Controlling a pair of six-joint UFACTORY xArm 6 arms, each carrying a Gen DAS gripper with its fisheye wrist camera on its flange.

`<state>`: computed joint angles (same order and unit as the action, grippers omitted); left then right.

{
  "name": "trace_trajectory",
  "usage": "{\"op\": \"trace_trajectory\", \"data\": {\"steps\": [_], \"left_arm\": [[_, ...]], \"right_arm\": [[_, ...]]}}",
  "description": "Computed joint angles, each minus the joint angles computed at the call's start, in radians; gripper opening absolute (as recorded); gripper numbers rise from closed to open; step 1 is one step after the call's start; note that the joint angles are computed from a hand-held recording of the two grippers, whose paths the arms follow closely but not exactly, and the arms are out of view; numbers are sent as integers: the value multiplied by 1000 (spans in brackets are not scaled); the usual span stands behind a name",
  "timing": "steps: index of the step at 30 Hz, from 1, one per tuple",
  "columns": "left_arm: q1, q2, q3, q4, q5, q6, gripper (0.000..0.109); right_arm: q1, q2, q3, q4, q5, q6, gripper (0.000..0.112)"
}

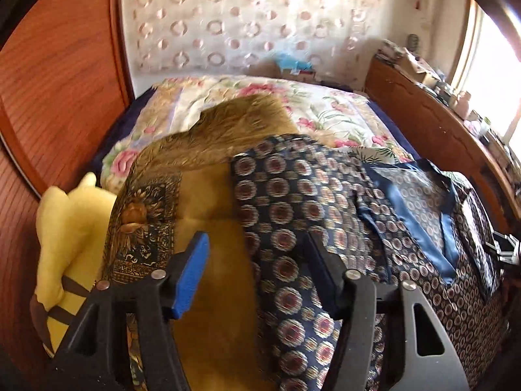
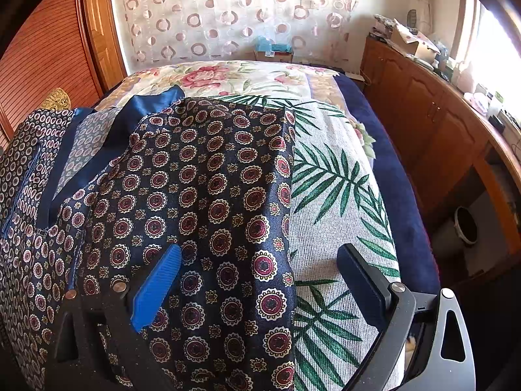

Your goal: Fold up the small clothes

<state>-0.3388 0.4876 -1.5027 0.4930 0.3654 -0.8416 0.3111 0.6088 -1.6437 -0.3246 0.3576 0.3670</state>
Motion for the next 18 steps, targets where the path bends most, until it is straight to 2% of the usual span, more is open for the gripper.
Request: {"op": "trace_trajectory", "data": {"steps": [4, 7, 14, 18], "left_arm": [[4, 25, -11, -136, -35, 85, 54], [0, 34, -24, -176, -34, 123, 51], [-7, 91, -131, -164, 68, 124, 51], [-2, 107, -158, -208, 70, 163, 50]], "right_arm": [[0, 0, 0, -1, 0, 1, 97], [0, 0, 0, -2, 0, 2, 97], [0, 1, -1, -5, 0, 4, 97], [0, 1, -1, -6, 1, 5, 97]]}}
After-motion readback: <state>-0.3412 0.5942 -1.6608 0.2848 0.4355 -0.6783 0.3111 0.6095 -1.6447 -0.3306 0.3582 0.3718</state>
